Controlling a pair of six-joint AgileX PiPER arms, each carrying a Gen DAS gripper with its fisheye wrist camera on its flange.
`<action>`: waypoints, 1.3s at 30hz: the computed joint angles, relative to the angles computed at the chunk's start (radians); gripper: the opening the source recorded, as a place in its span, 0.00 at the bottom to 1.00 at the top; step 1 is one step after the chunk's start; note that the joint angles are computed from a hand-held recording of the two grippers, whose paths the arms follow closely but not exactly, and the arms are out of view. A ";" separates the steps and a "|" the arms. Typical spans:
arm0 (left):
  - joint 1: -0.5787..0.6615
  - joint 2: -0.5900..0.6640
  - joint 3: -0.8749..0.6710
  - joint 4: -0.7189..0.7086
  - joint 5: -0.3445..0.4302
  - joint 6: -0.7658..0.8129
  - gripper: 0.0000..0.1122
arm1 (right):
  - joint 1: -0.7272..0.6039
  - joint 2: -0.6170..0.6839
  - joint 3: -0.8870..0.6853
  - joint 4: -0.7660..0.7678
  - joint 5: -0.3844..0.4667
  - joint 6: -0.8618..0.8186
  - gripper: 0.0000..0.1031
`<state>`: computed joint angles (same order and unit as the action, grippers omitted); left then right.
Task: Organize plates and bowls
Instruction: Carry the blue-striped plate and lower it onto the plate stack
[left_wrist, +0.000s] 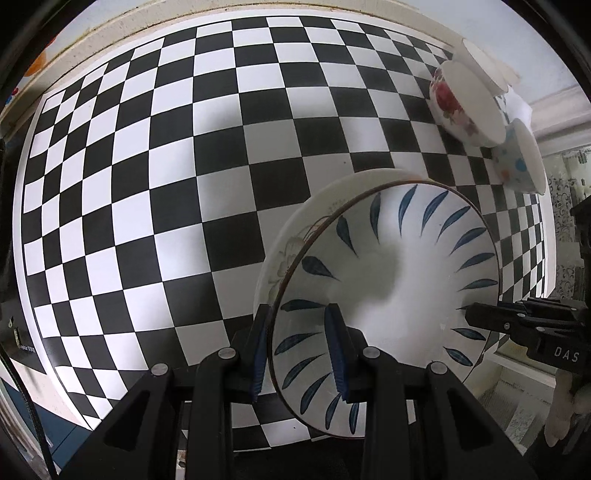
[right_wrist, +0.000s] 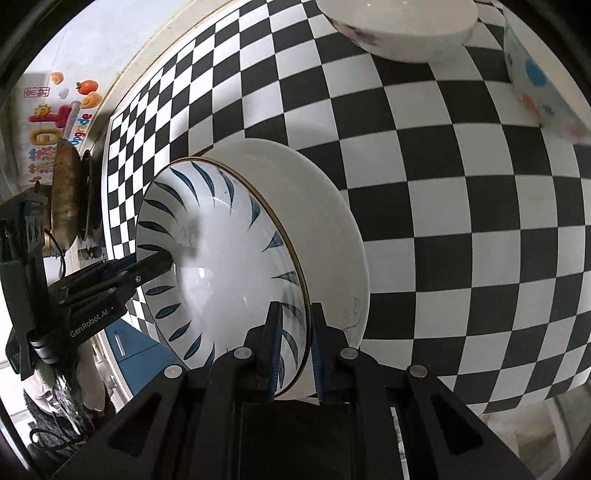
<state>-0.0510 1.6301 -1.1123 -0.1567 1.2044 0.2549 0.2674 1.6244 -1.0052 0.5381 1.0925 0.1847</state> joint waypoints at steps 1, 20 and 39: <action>-0.001 0.002 0.001 0.000 -0.001 -0.001 0.24 | 0.000 -0.003 0.007 0.001 -0.004 0.002 0.16; -0.033 0.035 0.030 0.004 -0.038 -0.011 0.24 | 0.018 -0.002 0.018 -0.064 -0.024 0.091 0.16; 0.001 0.034 -0.002 0.009 0.008 -0.014 0.24 | 0.047 -0.004 -0.010 -0.122 -0.019 0.198 0.19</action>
